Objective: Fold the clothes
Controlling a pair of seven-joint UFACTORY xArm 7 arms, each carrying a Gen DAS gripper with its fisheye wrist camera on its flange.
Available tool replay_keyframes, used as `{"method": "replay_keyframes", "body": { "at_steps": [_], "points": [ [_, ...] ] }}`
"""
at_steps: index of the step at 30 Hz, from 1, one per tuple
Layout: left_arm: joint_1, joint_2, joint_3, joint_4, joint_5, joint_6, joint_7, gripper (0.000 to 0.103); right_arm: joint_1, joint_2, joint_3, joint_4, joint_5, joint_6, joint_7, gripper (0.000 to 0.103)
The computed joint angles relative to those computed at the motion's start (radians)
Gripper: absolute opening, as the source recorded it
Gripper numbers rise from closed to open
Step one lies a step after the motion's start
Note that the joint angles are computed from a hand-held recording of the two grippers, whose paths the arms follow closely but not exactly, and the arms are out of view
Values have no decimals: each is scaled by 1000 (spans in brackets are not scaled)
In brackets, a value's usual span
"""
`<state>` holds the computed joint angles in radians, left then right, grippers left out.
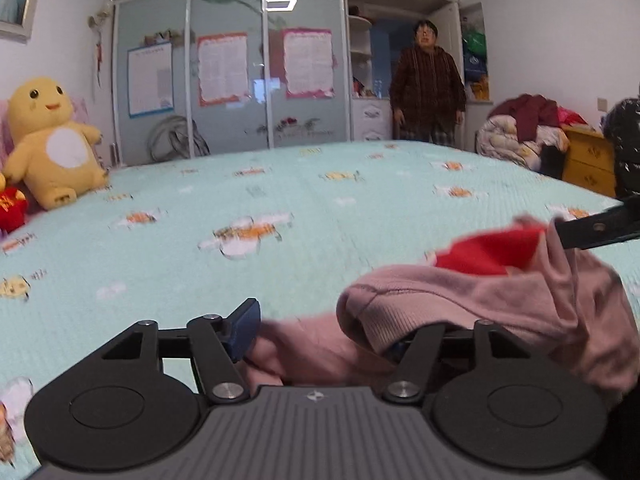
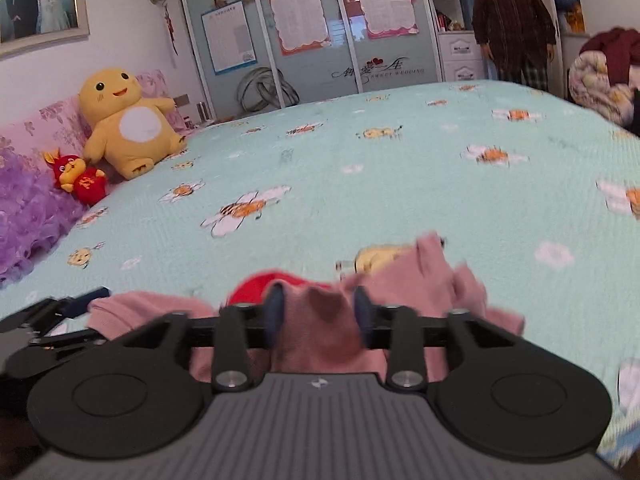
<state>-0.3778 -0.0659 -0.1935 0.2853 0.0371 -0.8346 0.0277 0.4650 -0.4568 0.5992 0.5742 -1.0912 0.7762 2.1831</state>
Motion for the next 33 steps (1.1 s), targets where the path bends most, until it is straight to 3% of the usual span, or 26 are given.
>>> {"method": "replay_keyframes", "body": {
  "at_steps": [1, 3, 5, 8, 9, 11, 12, 18, 20, 21, 25, 27, 30, 33],
  "points": [
    [-1, 3, 0, -4, 11, -8, -3, 68, 17, -9, 16, -16, 12, 3, 19, 63],
    [2, -10, 5, -4, 32, -7, -4, 70, 45, 15, 47, -21, 32, 14, 9, 68],
    [9, -19, 14, 1, 64, -3, -18, 72, 58, 88, 74, 12, 34, 73, -36, 68],
    [5, -29, 1, -8, 48, -7, 2, 73, 68, 155, 57, 46, 1, 143, -55, 67],
    [3, -29, -2, -12, 41, -11, 13, 73, 71, 154, 35, 42, -15, 136, -48, 64],
    [1, -25, -5, -20, 33, -18, 29, 75, 86, 153, -12, 44, 2, 147, -92, 14],
    [0, -24, -7, -23, 27, -16, 37, 75, 95, 136, -33, 38, 6, 153, -99, 3],
    [-20, -27, -20, -42, 3, -45, 60, 75, 72, -64, -58, 4, 4, 233, -113, 3],
    [-27, -27, -26, -48, -7, -58, 74, 75, 55, -110, -48, 1, 15, 237, -142, 5],
    [-31, -21, -33, -48, -25, -62, 97, 75, 49, -115, -41, 2, 31, 233, -160, 11],
    [-40, 1, -34, -52, -31, -56, 144, 75, 43, -83, 28, -15, 101, 225, -165, 49],
    [-50, 10, -43, -50, -55, -56, 185, 75, 51, -47, 72, -30, 112, 223, -115, 62],
    [-66, 21, -51, -50, -75, -64, 229, 75, 64, 57, 107, -12, 91, 241, -71, 64],
    [-80, 30, -56, -47, -95, -63, 271, 76, 75, 181, 117, 58, 49, 344, -146, 65]
  ]
}}
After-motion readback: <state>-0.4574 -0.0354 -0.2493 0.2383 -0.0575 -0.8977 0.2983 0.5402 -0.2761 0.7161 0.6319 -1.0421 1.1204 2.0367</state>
